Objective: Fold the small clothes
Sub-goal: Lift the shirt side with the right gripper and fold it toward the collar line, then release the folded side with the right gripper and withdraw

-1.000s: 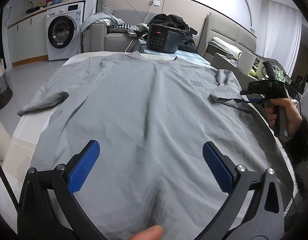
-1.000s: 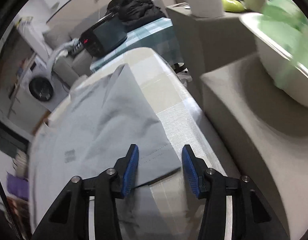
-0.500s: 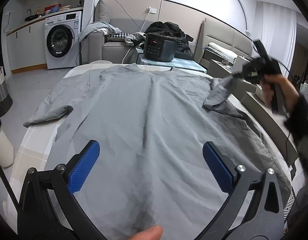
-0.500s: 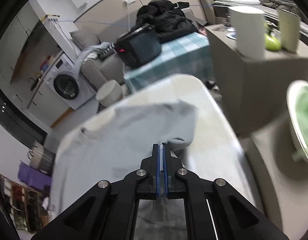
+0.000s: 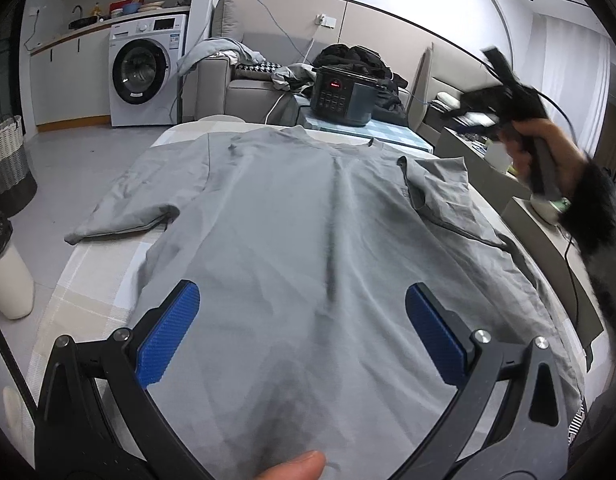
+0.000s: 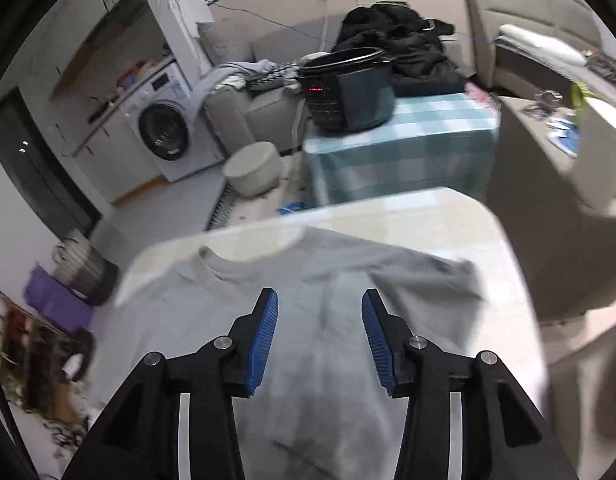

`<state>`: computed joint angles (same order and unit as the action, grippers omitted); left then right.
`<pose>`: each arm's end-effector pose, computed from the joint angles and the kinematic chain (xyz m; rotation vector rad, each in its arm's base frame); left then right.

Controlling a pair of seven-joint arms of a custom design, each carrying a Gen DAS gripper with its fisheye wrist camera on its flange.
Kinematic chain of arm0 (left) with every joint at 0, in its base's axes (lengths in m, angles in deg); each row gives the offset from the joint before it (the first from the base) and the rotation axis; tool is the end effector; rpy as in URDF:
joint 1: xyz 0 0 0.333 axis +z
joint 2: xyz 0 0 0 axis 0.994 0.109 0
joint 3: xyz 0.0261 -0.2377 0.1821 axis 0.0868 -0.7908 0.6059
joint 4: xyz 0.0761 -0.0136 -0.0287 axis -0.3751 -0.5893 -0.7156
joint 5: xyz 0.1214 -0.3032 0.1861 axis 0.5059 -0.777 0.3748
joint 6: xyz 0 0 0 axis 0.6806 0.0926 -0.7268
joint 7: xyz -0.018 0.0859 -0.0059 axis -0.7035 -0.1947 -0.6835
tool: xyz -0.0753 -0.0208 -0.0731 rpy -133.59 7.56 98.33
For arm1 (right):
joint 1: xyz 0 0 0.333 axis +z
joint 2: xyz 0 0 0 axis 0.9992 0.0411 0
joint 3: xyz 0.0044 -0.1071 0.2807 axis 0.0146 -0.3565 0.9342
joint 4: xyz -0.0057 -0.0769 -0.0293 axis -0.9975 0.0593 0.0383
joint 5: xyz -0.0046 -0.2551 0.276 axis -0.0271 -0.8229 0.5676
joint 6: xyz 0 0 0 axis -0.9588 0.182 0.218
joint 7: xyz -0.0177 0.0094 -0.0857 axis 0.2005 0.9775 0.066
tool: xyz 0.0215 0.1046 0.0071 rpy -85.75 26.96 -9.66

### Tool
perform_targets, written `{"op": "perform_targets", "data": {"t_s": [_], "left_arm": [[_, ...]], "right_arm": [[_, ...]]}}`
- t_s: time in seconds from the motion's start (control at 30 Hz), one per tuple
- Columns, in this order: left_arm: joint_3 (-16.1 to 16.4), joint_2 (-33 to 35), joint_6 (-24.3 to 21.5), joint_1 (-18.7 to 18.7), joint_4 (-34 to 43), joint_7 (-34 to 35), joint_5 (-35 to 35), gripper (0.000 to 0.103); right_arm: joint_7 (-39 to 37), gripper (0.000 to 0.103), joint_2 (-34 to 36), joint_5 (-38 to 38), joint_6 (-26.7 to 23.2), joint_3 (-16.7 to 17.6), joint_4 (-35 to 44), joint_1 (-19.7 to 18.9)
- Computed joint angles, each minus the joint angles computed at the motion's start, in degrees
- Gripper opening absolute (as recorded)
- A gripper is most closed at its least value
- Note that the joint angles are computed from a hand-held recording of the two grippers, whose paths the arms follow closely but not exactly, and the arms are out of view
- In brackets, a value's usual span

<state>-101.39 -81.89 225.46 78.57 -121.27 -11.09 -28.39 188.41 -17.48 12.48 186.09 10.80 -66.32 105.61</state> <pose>0.2856 -0.3240 0.4357 -1.8294 1.6119 -0.9913 0.5665 0.2344 0.5974 -1.7181 1.7240 -0.3557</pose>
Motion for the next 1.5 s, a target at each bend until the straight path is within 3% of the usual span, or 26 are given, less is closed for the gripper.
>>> {"op": "perform_targets", "data": {"t_s": [0.13, 0.27, 0.43, 0.53, 0.6, 0.67, 0.73, 0.77, 0.8, 0.87, 1.0, 1.1, 1.2, 1.3, 1.43, 1.5], "left_arm": [[0.71, -0.30, 3.68, 1.19, -1.14, -0.38, 0.33, 0.102], [-0.56, 0.33, 6.84, 3.41, -1.46, -0.12, -0.16, 0.102], [-3.00, 0.98, 4.36, 4.28, 0.02, 1.04, -1.44, 0.102], [-3.66, 0.50, 2.99, 4.10, 0.70, 0.50, -1.30, 0.102], [-4.03, 0.43, 1.09, 3.53, 1.35, 0.56, -1.23, 0.102], [-4.29, 0.49, -1.21, 2.69, 2.00, 0.29, -0.86, 0.102], [-4.15, 0.92, -2.86, 1.73, 2.47, -0.43, -0.19, 0.102], [-3.68, 1.48, -3.41, 1.12, 2.72, -0.50, 0.07, 0.102], [-3.05, 1.94, -3.71, 0.48, 2.86, -0.58, 0.41, 0.102], [-1.00, 2.80, -3.56, -0.88, 2.96, -0.05, 0.97, 0.102], [1.79, 3.31, -4.96, -2.69, 3.61, 1.55, 1.90, 0.102], [3.09, 3.78, -6.69, -3.81, 4.48, 2.61, 2.38, 0.102], [4.41, 5.31, -6.38, -4.07, 5.85, 2.98, 3.83, 0.102], [5.97, 9.68, -4.22, -3.20, 9.30, 3.07, 6.18, 0.102], [9.24, 21.45, 0.66, -2.50, 19.50, 3.74, 11.12, 0.102], [11.09, 29.25, 1.99, -3.66, 26.73, 8.89, 8.82, 0.102]], "right_arm": [[-0.25, 0.047, -7.04, 2.99, 0.85, -0.55, -11.53, -0.90], [-3.45, 0.046, -8.66, 6.03, 1.73, -0.11, -17.19, -0.46], [-10.59, 0.046, -6.39, 11.38, 3.00, 1.26, -17.36, 2.14], [-9.17, 0.047, -3.18, 4.11, -0.11, 2.70, -13.93, 3.34], [-5.86, 0.047, -1.11, -4.74, -4.30, 3.24, -11.17, 4.60], [-4.46, 0.047, -0.29, -9.94, -5.02, 3.31, -10.77, 5.69], [-2.62, 0.035, -0.62, -14.27, -2.92, 3.10, -12.19, 6.38], [-1.97, 0.016, -0.93, -15.13, -2.10, 2.92, -12.84, 6.38], [0.29, 0.008, -1.40, -17.50, -1.84, 2.78, -13.38, 6.54], [-3.10, 0.005, -2.74, -12.70, 0.71, 2.89, -15.36, 6.14], [-12.77, 0.005, -3.92, -4.39, 2.18, 3.44, -16.50, 6.28], [-17.49, 0.017, -3.43, 1.17, -0.27, 3.18, -15.53, 5.91], [-22.32, 0.028, -7.62, 9.49, 3.31, 2.15, -19.97, 4.94], [-15.65, 0.045, -12.68, 6.61, 6.65, 1.57, -24.98, 2.55], [-9.96, 0.045, -17.85, 6.39, 8.49, 0.47, -30.50, 0.58], [-9.37, 0.045, -19.84, 8.76, 9.70, -0.52, -33.02, 0.71]]}}
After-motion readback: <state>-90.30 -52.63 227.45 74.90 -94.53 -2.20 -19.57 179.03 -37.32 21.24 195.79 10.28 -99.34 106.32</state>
